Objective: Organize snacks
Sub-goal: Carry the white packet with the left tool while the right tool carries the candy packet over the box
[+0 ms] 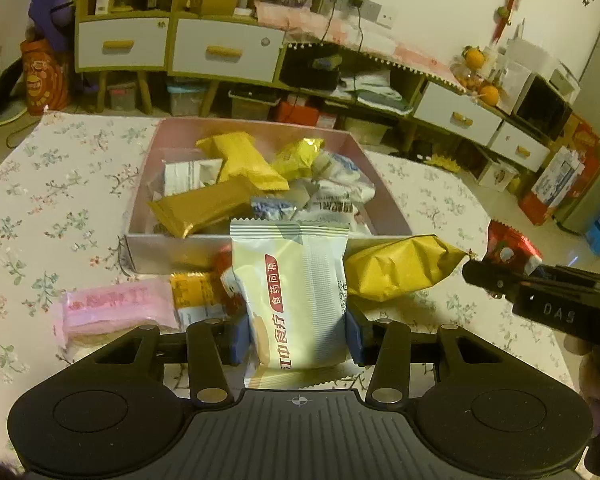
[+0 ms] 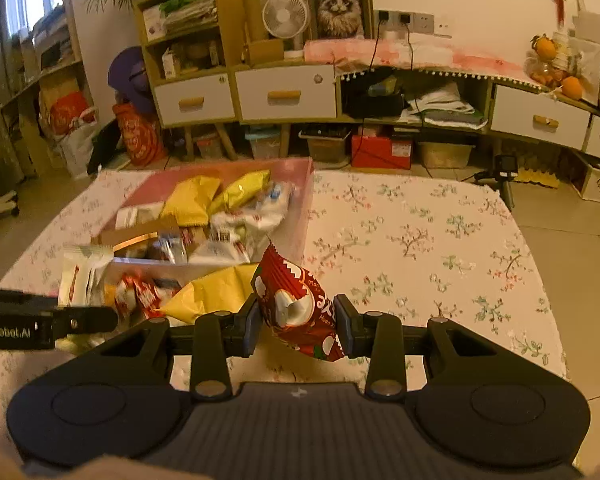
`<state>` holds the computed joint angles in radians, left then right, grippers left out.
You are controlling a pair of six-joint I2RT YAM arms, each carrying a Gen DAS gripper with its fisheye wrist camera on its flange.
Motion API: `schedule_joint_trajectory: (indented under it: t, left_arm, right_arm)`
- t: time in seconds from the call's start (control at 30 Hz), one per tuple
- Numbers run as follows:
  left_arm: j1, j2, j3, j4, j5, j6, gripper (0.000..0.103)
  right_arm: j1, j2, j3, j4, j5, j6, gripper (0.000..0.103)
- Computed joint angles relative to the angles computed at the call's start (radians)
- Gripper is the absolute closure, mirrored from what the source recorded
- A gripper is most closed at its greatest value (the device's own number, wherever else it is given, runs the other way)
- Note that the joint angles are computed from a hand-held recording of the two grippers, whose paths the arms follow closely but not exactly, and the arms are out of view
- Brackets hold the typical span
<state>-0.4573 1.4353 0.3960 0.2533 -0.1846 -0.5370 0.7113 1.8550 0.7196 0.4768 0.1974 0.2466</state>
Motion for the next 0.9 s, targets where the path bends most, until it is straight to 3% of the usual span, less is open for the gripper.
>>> schedule_joint_trajectory:
  t: [0.37, 0.6, 0.9]
  left_arm:
    - [0.080, -0.027, -0.003, -0.003, 0.043, 0.054, 0.059]
    - [0.181, 0.000, 0.062, -0.017, 0.076, 0.127, 0.059]
    - [0.335, 0.195, 0.260, -0.025, 0.111, 0.233, 0.059]
  right_arm:
    - [-0.014, -0.019, 0.026, 0.013, -0.055, 0.078, 0.068]
    - [0.002, 0.068, 0.166, -0.066, -0.077, 0.098, 0.068]
    - [0.013, 0.233, 0.450, -0.218, -0.176, 0.147, 0.068]
